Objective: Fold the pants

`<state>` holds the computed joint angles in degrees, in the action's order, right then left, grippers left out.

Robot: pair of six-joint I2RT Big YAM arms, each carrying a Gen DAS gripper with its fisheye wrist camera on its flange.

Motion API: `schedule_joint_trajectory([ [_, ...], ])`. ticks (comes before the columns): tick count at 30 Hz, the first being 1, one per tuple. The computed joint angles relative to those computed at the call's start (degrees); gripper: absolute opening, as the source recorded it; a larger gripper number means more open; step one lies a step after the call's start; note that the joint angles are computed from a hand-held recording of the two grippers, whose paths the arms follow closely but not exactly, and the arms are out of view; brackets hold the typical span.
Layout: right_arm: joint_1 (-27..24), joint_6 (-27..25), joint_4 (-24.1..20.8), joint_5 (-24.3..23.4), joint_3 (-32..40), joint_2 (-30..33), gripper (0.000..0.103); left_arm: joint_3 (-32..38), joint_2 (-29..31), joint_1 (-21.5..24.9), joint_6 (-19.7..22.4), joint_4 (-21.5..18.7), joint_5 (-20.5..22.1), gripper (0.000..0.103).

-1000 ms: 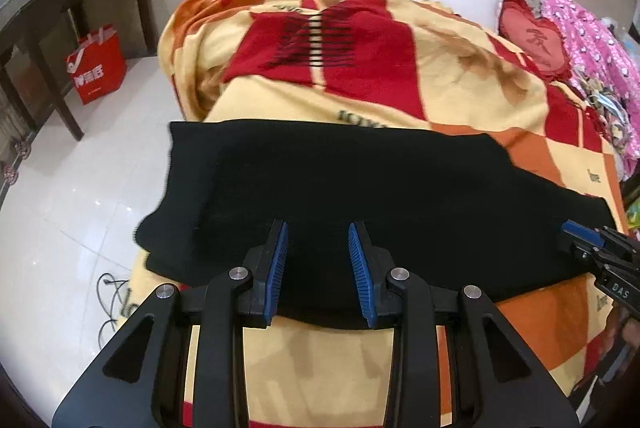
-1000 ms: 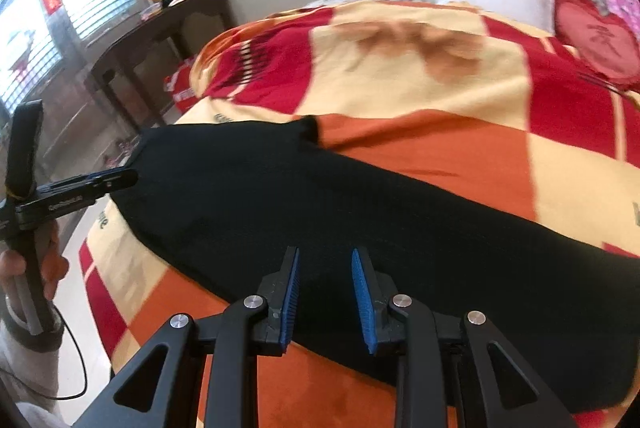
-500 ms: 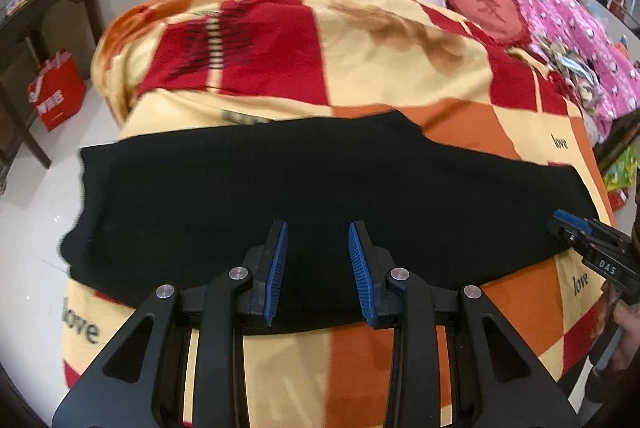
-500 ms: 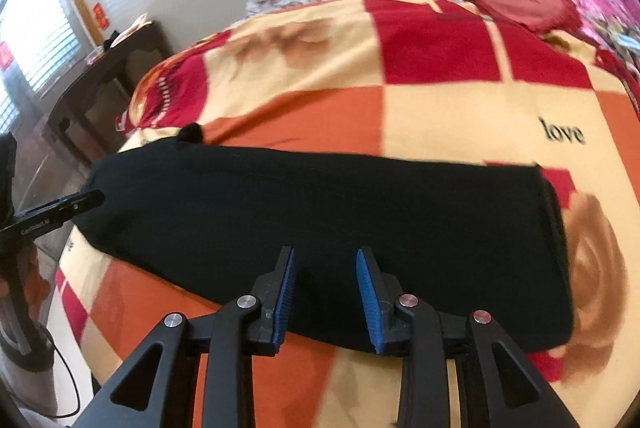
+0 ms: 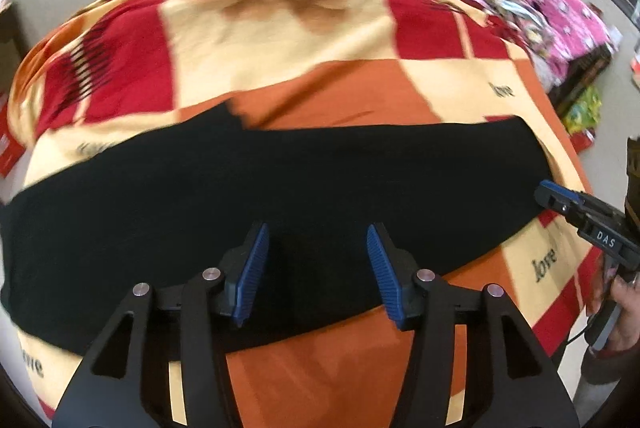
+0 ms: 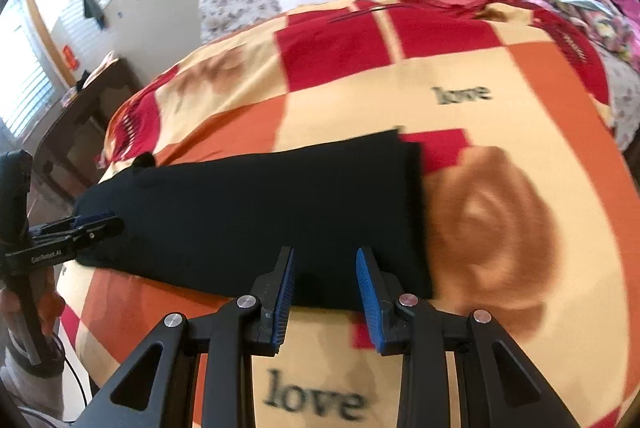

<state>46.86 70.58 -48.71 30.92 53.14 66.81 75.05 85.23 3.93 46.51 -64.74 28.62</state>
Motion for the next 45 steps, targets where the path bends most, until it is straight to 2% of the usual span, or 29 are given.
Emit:
schedule_joint_trajectory([
  [3, 0.75, 2.34, -1.77, 1.30, -0.61, -1.74, 0.031, 0.12, -0.25, -3.47, 0.72, -1.46, 0.01, 0.051],
  [4, 1.40, 3.63, -4.30, 2.42, -0.09, -1.81, 0.035, 0.20, -0.31, -4.65, 1.05, -1.99, 0.22, 0.051],
  [6, 2.08, 5.07, -6.27, 3.10, -0.08, -2.38, 0.039, 0.82, 0.00, -7.62, 2.37, -3.43, 0.60, 0.051],
  [11, 2.29, 5.52, -3.94, 2.59, -2.51, -4.01, 0.043, 3.38, 2.39, -14.76, 3.44, -7.61, 0.88, 0.051],
  [13, 1.89, 5.66, -3.09, 2.00, -3.25, -3.96, 0.044, 4.29, 3.37, -17.28, 1.56, -8.09, 0.93, 0.051],
  [16, 1.78, 5.22, -0.10, 1.91, -4.94, -4.82, 0.044, 5.73, 4.82, -20.42, 0.39, -9.64, 1.17, 0.051],
  [19, 1.79, 4.34, 2.68, 1.85, -5.94, -5.34, 0.045, 6.40, 5.31, -23.18, -2.03, -8.65, 1.09, 0.051],
  [27, 1.50, 2.83, 9.39, 3.02, -8.19, -5.89, 0.047, 8.68, 8.06, -28.62, -3.63, -9.83, -0.56, 0.051],
  [29, 1.24, 2.39, 11.71, 3.01, -9.08, -6.27, 0.048, 8.15, 7.85, -29.39, -3.98, -8.66, -0.52, 0.057],
  [31, 0.85, 2.31, 14.12, 3.03, -9.99, -6.63, 0.048, 7.79, 7.59, -30.19, -2.79, -9.03, -0.50, 0.069],
  [36, -0.51, 1.59, 21.18, 2.52, -11.88, -6.62, 0.047, 4.68, 5.30, -31.53, -0.55, -5.12, -1.77, 0.070],
  [38, -1.54, 1.90, 22.42, 1.11, -11.94, -6.15, 0.029, 3.86, 4.77, -31.34, -0.56, -3.80, -1.36, 0.052],
  [39, -2.18, 1.58, 23.68, -0.15, -12.18, -5.94, 0.024, 3.83, 4.77, -31.06, -1.43, -3.11, -1.59, 0.033],
  [40, -2.56, 1.47, 24.50, -0.85, -12.42, -6.00, 0.019, 4.38, 5.22, -30.63, -2.29, -3.41, -1.48, 0.023],
  [41, -2.58, 1.26, 24.62, -0.69, -12.22, -5.90, 0.017, 5.74, 6.33, -29.87, -2.80, -5.31, -0.41, 0.022],
  [43, -1.93, 0.06, 24.13, 1.23, -11.02, -5.64, 0.016, 9.02, 8.45, -27.94, -3.12, -9.86, 2.77, 0.013],
  [45, -1.51, -3.16, 22.98, 2.15, -8.19, -4.73, 0.015, 10.88, 8.32, -25.60, -2.46, -12.13, 5.75, 0.012],
])
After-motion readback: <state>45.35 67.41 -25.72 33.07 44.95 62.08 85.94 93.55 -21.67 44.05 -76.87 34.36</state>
